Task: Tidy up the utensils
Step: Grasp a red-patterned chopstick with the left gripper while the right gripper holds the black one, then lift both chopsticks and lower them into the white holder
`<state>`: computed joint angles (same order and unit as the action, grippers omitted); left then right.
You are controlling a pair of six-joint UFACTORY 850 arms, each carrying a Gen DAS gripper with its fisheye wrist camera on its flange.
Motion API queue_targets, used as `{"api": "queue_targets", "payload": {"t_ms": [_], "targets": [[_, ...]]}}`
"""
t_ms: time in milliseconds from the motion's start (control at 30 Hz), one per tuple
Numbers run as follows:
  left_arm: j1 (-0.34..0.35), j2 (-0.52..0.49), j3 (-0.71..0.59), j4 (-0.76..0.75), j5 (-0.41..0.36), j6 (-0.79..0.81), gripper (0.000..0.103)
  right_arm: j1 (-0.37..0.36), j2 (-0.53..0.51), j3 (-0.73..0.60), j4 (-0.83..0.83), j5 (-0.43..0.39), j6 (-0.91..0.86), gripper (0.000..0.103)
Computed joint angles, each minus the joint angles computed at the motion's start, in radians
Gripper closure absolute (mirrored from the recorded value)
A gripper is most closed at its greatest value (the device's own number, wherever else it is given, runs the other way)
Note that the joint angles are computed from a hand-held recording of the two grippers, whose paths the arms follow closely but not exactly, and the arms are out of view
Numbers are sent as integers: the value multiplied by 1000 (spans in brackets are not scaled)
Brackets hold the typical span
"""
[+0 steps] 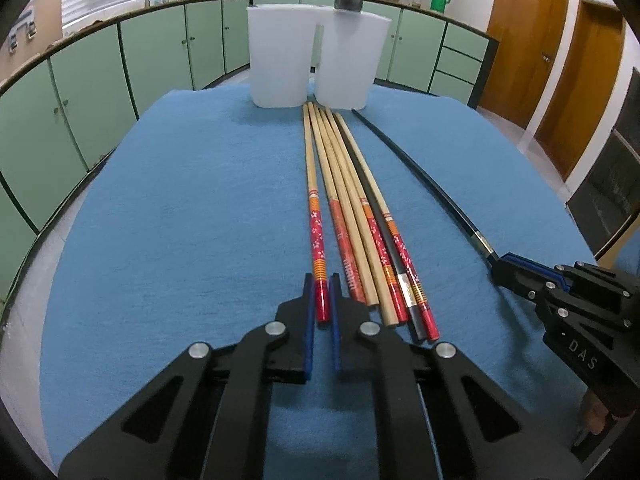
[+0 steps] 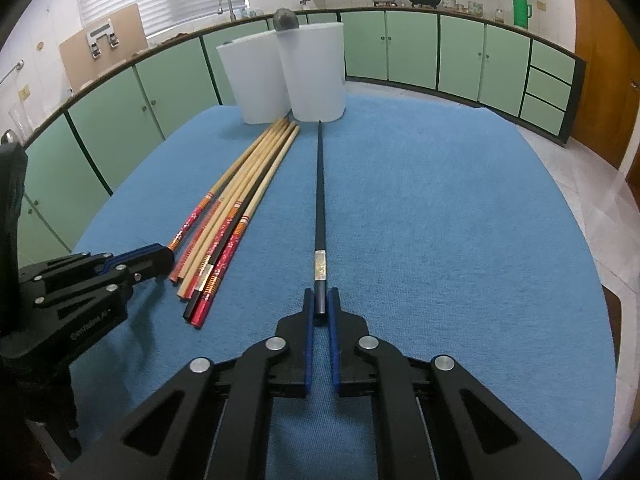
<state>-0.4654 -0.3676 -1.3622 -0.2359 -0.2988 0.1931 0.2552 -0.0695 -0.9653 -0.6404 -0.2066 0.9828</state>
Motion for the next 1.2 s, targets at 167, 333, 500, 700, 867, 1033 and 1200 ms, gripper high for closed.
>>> {"api": "queue_targets", "payload": {"t_ms": [167, 333, 500, 700, 867, 1033, 1200], "targets": [[7, 60, 35, -66, 32, 97, 98, 1, 36, 6, -34, -5, 19, 97], [22, 121, 55, -145, 68, 187, 98, -6, 80, -1, -88, -12, 53, 97], [40, 156, 52, -317, 92, 351, 98, -14, 111, -23, -84, -15, 31, 97], [50, 165, 0, -549, 102, 588, 98, -30, 119, -80, 13, -15, -99, 97], [52, 134, -72, -638, 78, 684, 98, -55, 100, -154, 205, -12, -324, 97], [62, 86, -151, -675, 29, 716, 98, -74, 57, -253, 411, -43, -577, 97], [72, 35, -236, -656, -20, 686, 98, -91, -13, -368, 572, -110, -784, 97]]}}
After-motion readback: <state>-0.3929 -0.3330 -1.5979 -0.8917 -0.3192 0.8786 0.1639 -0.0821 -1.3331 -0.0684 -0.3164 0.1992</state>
